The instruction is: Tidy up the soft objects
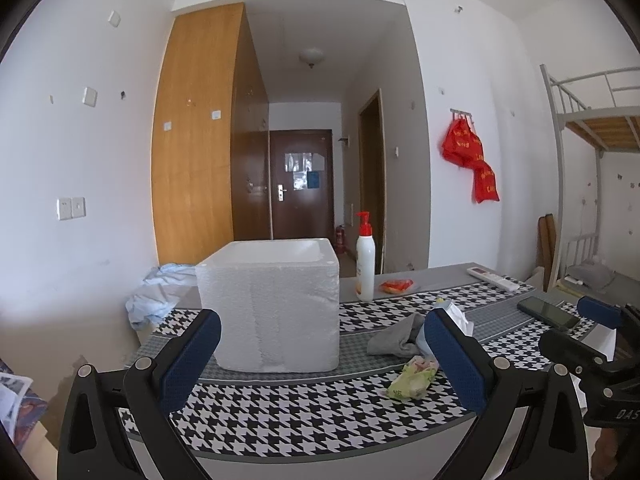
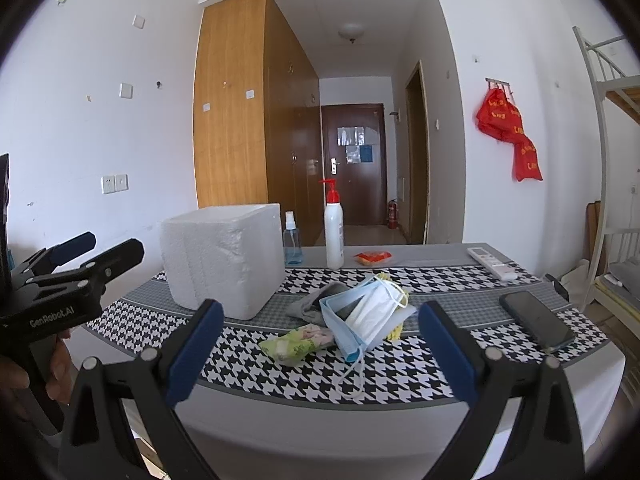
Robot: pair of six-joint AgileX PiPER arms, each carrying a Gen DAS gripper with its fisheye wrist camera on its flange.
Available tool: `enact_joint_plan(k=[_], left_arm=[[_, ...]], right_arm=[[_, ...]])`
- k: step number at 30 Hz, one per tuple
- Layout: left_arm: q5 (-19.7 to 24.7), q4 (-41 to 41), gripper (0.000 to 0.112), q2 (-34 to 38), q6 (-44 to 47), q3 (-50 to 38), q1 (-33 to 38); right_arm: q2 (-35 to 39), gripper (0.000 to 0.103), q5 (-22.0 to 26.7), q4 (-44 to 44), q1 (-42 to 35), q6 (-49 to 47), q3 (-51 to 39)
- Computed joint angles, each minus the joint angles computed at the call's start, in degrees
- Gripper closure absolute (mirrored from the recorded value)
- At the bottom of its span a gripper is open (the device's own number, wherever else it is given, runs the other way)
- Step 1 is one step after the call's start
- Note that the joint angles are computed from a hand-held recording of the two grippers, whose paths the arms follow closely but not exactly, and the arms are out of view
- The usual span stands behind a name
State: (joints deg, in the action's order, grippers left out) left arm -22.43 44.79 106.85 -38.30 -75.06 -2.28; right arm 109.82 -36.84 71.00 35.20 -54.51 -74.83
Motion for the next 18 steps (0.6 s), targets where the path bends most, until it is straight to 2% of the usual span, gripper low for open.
enact_joint_plan(k=[6,18], left_arm=[[-0.51,-0.9,0.01,-0.29,1.13,0.82,-0.05],[-0.11,2.91,0.01,0.13,-2.05,-0.02,-0.07]], right_arm=[[-0.19,0.003,-0.39,0.02,0.18,-0.06,0.34],[-0.02,0.003,-0.65,-0.17,0.38,0.15,0.23]])
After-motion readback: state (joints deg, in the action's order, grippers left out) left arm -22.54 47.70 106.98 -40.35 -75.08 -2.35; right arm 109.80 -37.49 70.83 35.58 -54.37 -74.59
